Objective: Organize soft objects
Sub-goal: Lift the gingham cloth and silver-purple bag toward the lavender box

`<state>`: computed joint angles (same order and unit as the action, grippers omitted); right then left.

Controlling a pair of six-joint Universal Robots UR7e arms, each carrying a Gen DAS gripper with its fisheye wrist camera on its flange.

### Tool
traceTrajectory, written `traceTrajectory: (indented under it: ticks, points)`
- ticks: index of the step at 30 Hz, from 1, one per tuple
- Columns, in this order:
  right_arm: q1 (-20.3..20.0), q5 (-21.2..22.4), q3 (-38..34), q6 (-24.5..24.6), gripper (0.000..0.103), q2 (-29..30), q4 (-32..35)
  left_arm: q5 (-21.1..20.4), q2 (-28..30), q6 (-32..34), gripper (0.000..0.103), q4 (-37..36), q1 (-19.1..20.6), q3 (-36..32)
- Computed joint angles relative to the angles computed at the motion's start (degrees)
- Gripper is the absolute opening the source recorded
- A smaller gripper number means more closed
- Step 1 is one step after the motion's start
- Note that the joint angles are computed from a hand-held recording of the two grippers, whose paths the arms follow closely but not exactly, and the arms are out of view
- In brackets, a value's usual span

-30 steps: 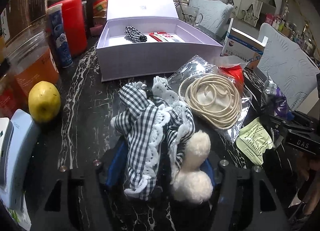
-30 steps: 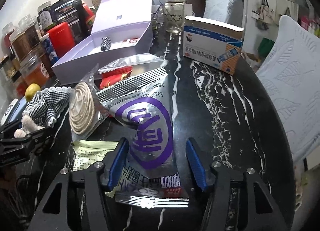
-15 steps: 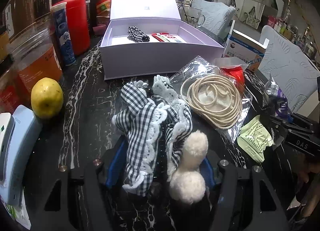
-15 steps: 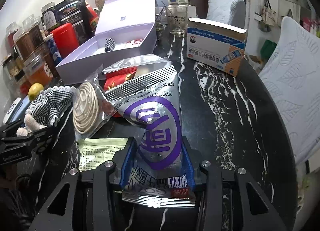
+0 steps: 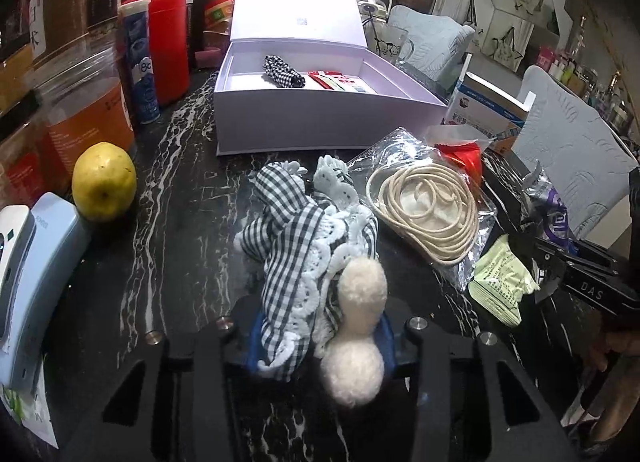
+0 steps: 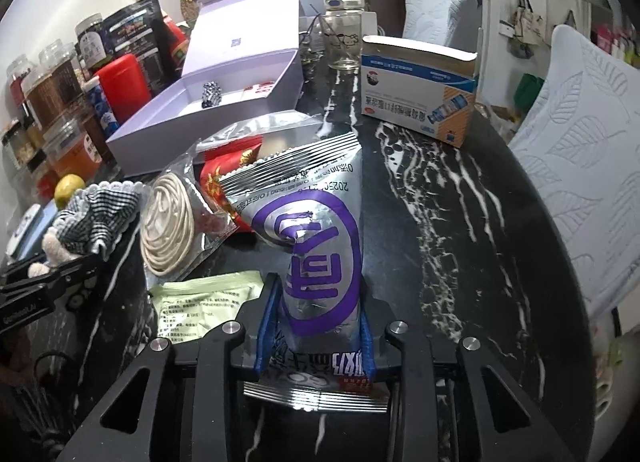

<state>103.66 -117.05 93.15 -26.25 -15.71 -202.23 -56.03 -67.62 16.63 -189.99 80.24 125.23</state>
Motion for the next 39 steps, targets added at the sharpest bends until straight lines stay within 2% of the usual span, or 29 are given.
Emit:
traceTrajectory:
  ticks: [4,11,18,27,31,39]
  points:
    - [0.45,-1.14,0.46,-1.28,0.033,0.02,-0.54,0.11,-1.71,0.18,0.043,-0.09,-0.81,1.66]
    - [-0.11,1.82,2.07,0.45,0.033,-1.35,0.8,-2.89,-4.98,-1.86,0.043,-0.13,-1.01,3.82]
    - [0.37,4.42,3.05,0.21,0.033,-2.16,0.42,-3.59,-7.06,-0.13,0.043,-2.09,-2.84,5.07]
    - [1.65,4.39,3.14,-0.48,0.033,-3.31,1.63,-2.75,-6.84,1.89,0.043,-4.55,-4.21,4.83]
    - [2.39,4.57,2.63,-2.27,0.033,-3.94,2.29,-2.55,-6.39,3.31,0.043,-5.83,-4.68,4.36]
    - [3.39,10.16,1.07,-5.8,0.033,-6.69,4.56,-3.47,-4.49,4.61,0.043,-5.44,-5.35,0.75]
